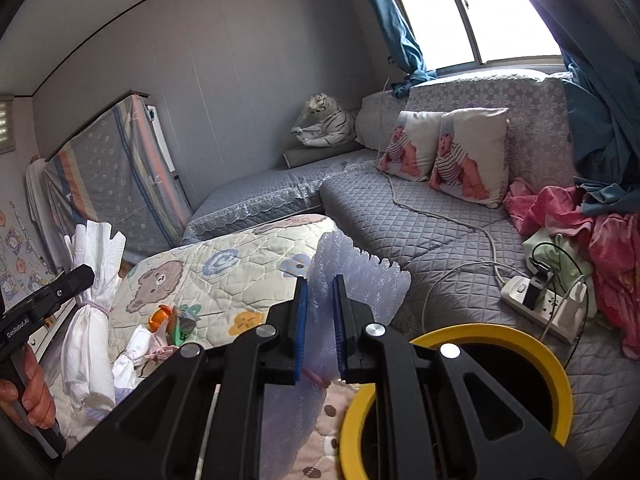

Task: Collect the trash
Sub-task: 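Carry bubble wrap and white tissue with both tools over the yellow bin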

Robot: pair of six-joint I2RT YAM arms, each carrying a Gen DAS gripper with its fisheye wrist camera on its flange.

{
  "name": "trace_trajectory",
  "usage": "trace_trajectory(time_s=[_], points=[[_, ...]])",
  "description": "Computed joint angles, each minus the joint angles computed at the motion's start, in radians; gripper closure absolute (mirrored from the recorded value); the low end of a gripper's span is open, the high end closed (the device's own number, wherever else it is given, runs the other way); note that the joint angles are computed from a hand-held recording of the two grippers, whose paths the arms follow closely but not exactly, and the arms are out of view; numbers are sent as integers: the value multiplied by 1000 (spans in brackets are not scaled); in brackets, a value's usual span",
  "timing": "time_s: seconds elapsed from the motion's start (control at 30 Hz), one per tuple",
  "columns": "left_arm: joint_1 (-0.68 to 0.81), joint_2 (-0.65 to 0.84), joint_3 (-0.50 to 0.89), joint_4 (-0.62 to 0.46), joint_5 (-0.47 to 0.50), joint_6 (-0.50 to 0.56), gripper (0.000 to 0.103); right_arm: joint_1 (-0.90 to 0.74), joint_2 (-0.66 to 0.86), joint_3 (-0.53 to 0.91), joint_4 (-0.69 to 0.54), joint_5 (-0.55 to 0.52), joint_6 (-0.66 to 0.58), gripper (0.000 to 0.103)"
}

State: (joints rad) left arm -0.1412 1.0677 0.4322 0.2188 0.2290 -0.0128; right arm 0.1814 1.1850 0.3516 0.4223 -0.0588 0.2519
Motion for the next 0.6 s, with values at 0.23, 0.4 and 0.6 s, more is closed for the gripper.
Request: trace_trajectory(time_s=[0.23, 0.4, 0.6], points=[[-160, 124, 36, 72, -67, -20, 84, -153, -20, -50, 23, -52, -16, 92], [-232, 209, 70, 111, -92, -24, 84, -246, 12, -75, 64, -92, -35, 91], [-296, 304, 101, 151, -118, -24, 84, -304, 67, -99, 126, -88, -47, 91]])
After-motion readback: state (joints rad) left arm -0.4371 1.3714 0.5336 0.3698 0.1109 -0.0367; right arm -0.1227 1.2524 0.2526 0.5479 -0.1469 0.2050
